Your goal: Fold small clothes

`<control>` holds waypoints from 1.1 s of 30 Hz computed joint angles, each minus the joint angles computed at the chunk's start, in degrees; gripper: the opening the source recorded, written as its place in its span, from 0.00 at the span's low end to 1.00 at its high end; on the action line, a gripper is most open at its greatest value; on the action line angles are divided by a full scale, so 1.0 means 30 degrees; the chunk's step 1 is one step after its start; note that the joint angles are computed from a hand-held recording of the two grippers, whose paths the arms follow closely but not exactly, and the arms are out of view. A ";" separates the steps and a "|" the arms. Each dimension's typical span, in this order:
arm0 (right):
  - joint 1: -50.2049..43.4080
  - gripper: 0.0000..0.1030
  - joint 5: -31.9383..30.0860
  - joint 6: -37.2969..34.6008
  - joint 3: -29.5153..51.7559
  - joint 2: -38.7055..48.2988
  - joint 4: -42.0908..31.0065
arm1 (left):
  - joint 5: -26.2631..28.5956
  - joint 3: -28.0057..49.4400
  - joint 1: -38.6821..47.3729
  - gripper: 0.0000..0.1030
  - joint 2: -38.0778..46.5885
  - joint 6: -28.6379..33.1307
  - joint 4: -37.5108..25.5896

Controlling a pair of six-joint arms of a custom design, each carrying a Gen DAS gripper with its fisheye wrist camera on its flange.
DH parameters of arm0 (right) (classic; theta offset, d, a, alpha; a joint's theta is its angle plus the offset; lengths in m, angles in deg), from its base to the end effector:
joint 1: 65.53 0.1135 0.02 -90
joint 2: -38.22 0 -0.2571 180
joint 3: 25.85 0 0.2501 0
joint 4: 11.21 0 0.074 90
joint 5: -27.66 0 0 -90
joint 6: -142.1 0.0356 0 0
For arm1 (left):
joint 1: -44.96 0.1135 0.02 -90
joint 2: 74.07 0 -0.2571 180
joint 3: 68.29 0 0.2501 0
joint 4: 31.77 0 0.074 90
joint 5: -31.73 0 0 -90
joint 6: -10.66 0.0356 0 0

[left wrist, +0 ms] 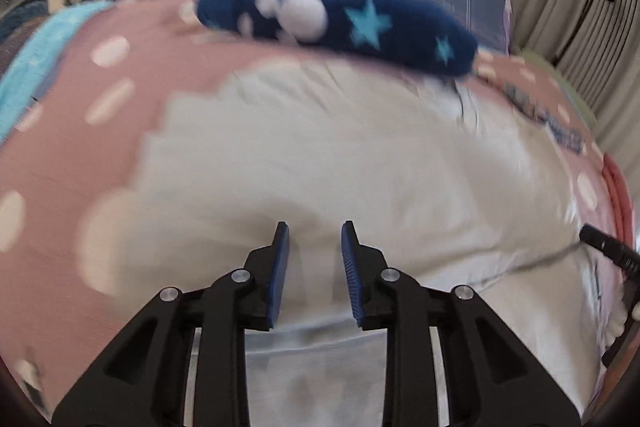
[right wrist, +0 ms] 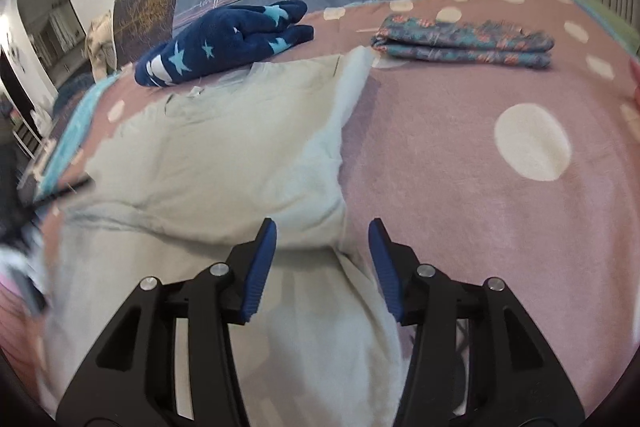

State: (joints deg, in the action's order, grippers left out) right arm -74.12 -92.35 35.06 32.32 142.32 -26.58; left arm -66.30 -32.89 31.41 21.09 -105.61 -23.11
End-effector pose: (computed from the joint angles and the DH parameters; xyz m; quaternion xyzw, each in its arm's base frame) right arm 0.3061 -0.0282 0.0912 -0.1329 0.9285 0.1915 0.2891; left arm 0.2322 -0.0509 0.0685 -0.1274 0.9322 -0.0510 0.3348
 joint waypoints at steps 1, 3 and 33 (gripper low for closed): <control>0.0111 0.48 0.0136 -0.0063 0.0191 0.0282 -0.0217 | -0.1295 0.0058 -0.0948 0.36 0.0574 -0.0368 0.0609; 0.0240 0.49 0.0316 -0.0701 -0.0314 0.0265 0.0466 | -0.2093 0.0342 -0.1902 0.40 0.0578 -0.0167 0.0376; -0.2579 0.55 -0.3707 0.0820 0.4281 0.1196 -0.4349 | -0.3355 0.1146 -0.3222 0.44 0.1830 -0.0422 0.0285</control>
